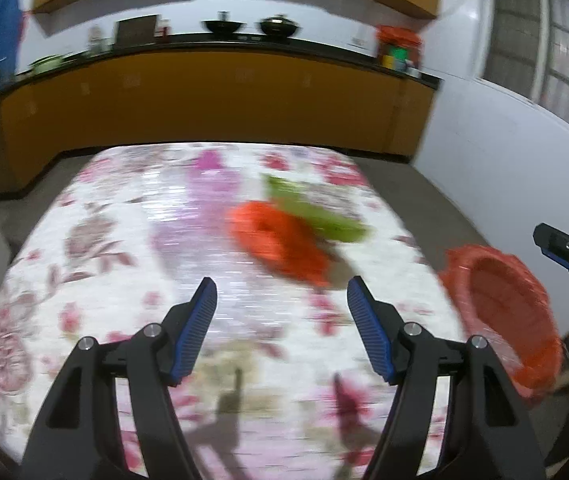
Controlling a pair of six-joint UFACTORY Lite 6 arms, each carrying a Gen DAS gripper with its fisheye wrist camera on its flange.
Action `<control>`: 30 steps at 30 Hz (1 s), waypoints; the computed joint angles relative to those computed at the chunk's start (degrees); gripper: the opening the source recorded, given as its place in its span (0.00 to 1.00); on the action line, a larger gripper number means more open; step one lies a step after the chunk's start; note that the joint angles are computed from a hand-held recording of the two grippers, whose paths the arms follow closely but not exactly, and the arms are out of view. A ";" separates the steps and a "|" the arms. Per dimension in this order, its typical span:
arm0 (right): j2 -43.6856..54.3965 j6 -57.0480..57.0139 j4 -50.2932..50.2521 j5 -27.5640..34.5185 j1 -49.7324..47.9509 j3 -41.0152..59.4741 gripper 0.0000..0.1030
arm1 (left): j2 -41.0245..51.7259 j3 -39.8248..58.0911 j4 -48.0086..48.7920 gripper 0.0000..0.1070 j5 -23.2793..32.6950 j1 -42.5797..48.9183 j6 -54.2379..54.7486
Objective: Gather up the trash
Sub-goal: 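Grasp the green bag with the right tool while the left tool reaches the orange bag, then close the left tool on the orange-red bag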
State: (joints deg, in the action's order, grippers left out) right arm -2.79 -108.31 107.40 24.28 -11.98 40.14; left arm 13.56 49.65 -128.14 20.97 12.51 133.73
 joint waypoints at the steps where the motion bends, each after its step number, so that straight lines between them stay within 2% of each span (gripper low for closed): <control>1: 1.18 -0.88 1.35 -0.89 2.25 1.06 0.53 | 0.45 0.45 0.81 0.63 0.19 1.71 -0.70; 4: 7.27 -3.34 6.57 -4.89 10.63 7.29 0.52 | 2.29 2.43 3.94 0.63 0.95 7.06 -3.53; 6: 13.25 3.25 1.73 -7.44 14.93 14.67 0.50 | 3.42 3.88 6.85 0.63 1.58 9.76 -6.40; 13: 38.51 45.22 -37.08 -13.96 24.50 44.48 0.45 | 5.43 5.72 9.98 0.63 3.30 14.83 -9.13; 17: 52.58 69.21 -59.33 -9.67 24.61 59.96 0.45 | 7.30 7.84 12.06 0.63 4.01 16.51 -11.39; 20: 57.45 82.74 -71.84 -5.43 24.63 65.78 0.45 | 8.36 8.85 12.53 0.63 4.36 17.06 -11.62; 21: 57.70 82.90 -72.00 -5.43 24.60 65.60 0.45 | 9.01 9.40 12.56 0.63 4.40 17.13 -11.55; 23: 56.67 76.35 -65.34 -5.03 23.57 62.86 0.42 | 10.24 10.45 13.46 0.63 4.52 17.15 -12.32; 26: 55.20 70.19 -60.25 -4.75 22.75 59.93 0.26 | 11.14 10.83 14.01 0.63 4.37 16.48 -12.83; 28: 54.94 70.98 -62.15 -4.95 22.79 59.52 0.08 | 11.68 11.06 14.24 0.63 4.37 16.04 -13.14; 30: 53.73 69.22 -61.37 -5.97 22.68 57.19 0.06 | 11.97 11.13 14.67 0.63 4.23 15.31 -13.80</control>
State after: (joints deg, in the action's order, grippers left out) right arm 50.93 -39.09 46.02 18.31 10.70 97.33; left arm 25.53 60.77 -113.47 25.20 27.82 119.93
